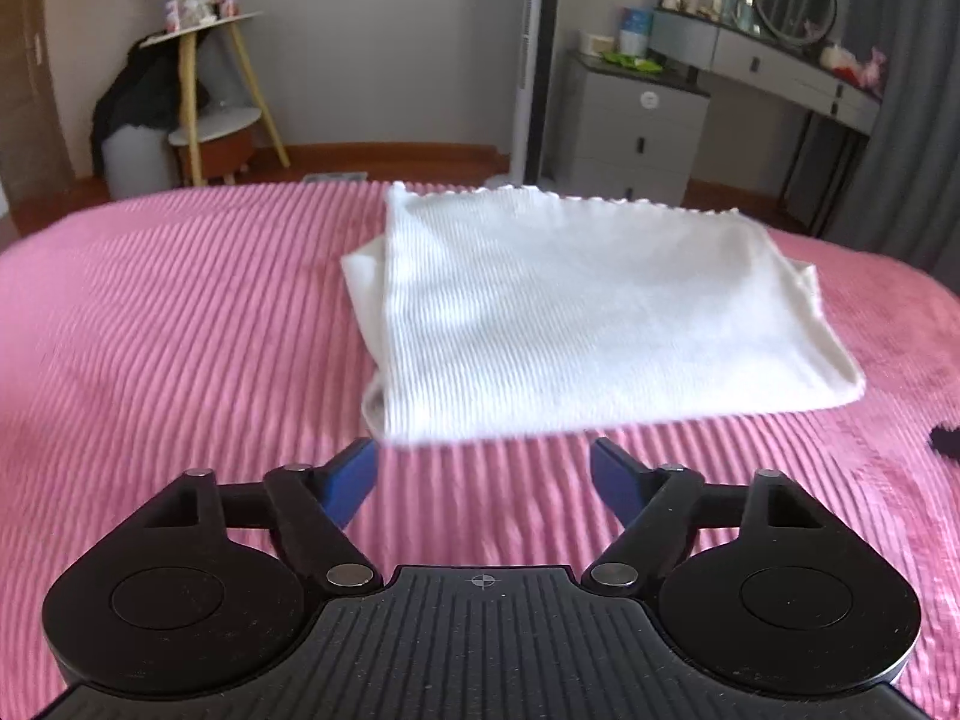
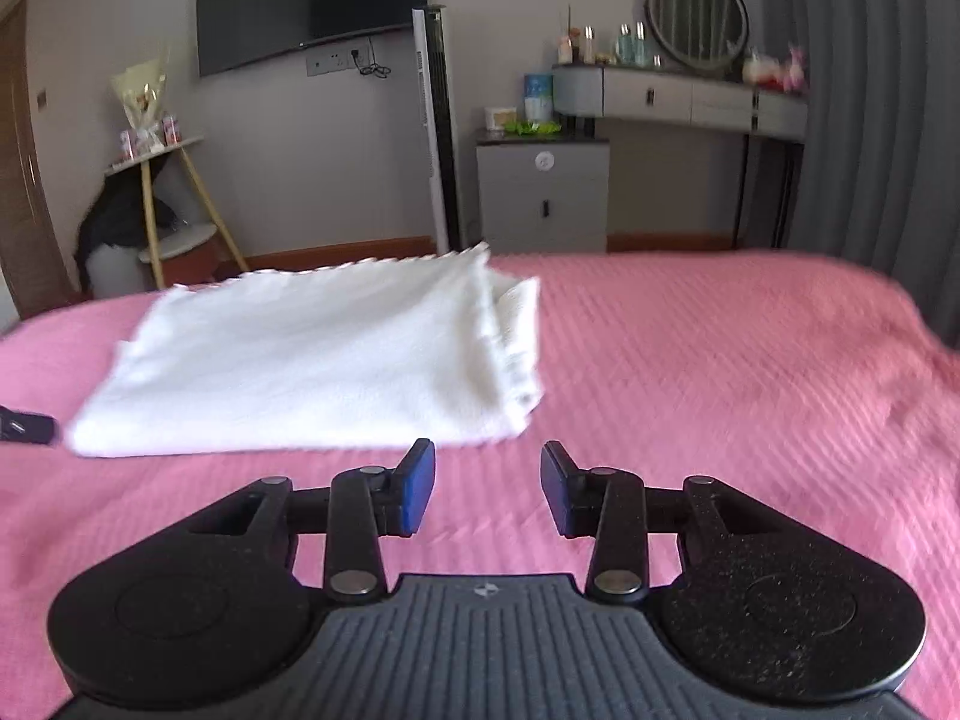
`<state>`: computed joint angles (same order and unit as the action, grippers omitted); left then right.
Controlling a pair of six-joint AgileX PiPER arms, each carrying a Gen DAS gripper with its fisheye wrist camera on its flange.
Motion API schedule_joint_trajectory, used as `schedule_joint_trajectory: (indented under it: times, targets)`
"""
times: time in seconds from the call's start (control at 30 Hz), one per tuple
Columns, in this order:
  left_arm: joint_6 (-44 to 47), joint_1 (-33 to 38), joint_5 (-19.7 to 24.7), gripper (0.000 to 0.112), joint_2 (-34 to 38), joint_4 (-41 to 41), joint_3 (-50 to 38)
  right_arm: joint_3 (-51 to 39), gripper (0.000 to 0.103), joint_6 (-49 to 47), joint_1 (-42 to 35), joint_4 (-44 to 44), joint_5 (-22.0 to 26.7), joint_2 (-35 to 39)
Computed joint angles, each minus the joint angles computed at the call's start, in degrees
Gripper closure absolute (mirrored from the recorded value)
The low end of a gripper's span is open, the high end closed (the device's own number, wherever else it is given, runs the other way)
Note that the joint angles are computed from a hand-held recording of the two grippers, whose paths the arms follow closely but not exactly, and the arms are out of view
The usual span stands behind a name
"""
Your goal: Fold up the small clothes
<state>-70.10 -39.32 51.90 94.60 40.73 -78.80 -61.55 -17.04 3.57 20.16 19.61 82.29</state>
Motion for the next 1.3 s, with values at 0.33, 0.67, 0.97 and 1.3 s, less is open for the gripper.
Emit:
schedule_joint_trajectory:
  times: [0.33, 0.67, 0.97, 1.3]
  targets:
    - [-4.67, -6.02, 3.28, 0.017, -4.91, 4.32, 3.23, -3.12, 0.044, 25.46, 9.76, -14.32, 6.27, -3.45]
    - [-5.41, 0.77, -1.43, 0.017, 4.0, 3.69, -0.03, -7.01, 0.039, -2.73, 7.68, 24.78, -0.1, 11.29]
    - [-13.4, 11.83, -7.13, 0.019, 17.67, 8.2, -11.32, -24.27, 0.053, -18.7, -2.95, 54.02, 7.21, 34.46]
    - [3.13, 21.04, -6.24, 0.026, 32.96, -2.81, -34.74, -38.24, 0.054, -5.52, -8.46, 34.09, 6.67, 40.56]
